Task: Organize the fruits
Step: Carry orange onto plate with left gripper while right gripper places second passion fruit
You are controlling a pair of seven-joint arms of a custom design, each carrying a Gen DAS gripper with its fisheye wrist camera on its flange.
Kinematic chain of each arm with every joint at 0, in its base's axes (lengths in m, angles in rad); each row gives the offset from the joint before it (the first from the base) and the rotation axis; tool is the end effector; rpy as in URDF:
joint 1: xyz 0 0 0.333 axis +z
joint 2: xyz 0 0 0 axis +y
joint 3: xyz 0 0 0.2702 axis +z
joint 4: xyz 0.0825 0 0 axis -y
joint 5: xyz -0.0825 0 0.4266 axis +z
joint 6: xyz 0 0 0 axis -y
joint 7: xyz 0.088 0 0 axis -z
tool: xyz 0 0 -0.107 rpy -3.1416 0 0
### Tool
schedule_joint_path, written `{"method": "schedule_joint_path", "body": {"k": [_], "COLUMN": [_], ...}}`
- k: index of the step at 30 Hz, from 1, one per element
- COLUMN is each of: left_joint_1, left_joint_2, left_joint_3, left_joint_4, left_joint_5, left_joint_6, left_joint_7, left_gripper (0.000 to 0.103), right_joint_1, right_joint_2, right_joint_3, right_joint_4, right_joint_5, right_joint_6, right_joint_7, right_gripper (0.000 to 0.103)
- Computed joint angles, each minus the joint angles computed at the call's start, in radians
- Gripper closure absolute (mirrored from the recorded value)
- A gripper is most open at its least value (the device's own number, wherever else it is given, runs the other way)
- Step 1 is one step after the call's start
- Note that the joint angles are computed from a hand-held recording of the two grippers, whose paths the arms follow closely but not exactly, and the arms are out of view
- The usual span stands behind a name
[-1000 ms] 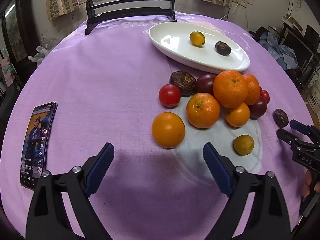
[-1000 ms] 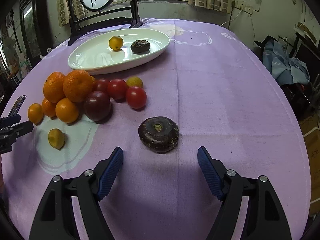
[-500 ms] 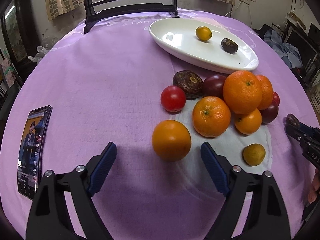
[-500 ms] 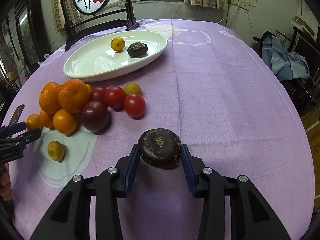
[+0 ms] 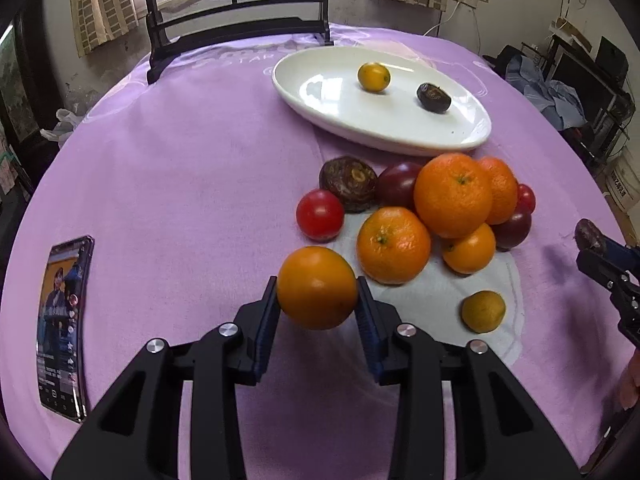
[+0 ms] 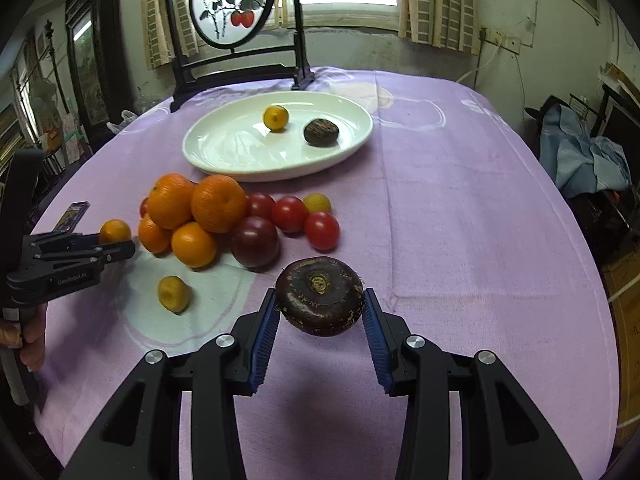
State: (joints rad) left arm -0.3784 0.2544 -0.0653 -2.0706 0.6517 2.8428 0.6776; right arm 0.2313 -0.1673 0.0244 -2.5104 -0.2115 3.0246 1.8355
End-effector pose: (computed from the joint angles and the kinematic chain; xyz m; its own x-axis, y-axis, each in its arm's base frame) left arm 0.5622 -0.3019 0.2854 -0.1238 -0.9922 0.0130 -0.8221 0.0952 -0.5613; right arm 0.5128 0.1502 0.3456 0.1963 -0.9805 -0.0115 -0.7611 -0.1450 -0.6322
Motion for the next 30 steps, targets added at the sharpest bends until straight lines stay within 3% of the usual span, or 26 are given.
{"method": "schedule_joint_path", "body": {"k": [5,9,12,19,25,26,29,30], "left_joint_1": [0.005,0.006,-0.005,-0.027,-0.044,-0.045,-0.066,-0.085], "left_joint_2": [-0.013,0.065,0.164,0.409,0.558,0.574,0.560,0.540], "left_joint_3": [0.003,-0.002,0.002,0.010,0.030,0.031,0.056,0.079], "left_joint_4": [0.053,0.192,0.335,0.660,0.862,0.883,0.859,0.832], "left_joint_5": [0.043,0.007,-0.056,-0.232,-0.319,-0.331,-0.318,-0.295], "left_joint_6": [0.019,-0.011,-0.063,-0.218,-0.310,-0.319,-0.279,-0.263], "left_joint_7": [0.005,0.061,0.119,0.274,0.335,0.339,0.335,0.310], "left_gripper": [0.067,0.067,0.067,0.067,0.067,0.063,0.035,0.030], "right_joint_1": [0.036,0.024,0.019,-0.008,-0.009,-0.013,-0.013,-0.005], "right_joint_2": [0.032,0.112,0.213,0.439,0.553,0.563,0.559,0.548], "right_joint_3": [-0.026,-0.009,0.011,0.043,0.045,0.050,0.053,0.043], "right_joint_4": [0.068,0.178,0.303,0.569,0.697,0.707,0.702,0.689], "right_joint_5": [0.066,0.059,0.135,0.116,0.081,0.084,0.078,0.062], "right_joint_6": [0.021,0.029,0.009,-0.123,-0.187,-0.191,-0.196,-0.184], "right_joint_7": [-0.089,-0.106,-0.190,-0.158,-0.136,-0.142,-0.155,-0.146], "right_gripper": [0.060,0.060,0.060,0.060,0.060,0.060,0.052,0.051]}}
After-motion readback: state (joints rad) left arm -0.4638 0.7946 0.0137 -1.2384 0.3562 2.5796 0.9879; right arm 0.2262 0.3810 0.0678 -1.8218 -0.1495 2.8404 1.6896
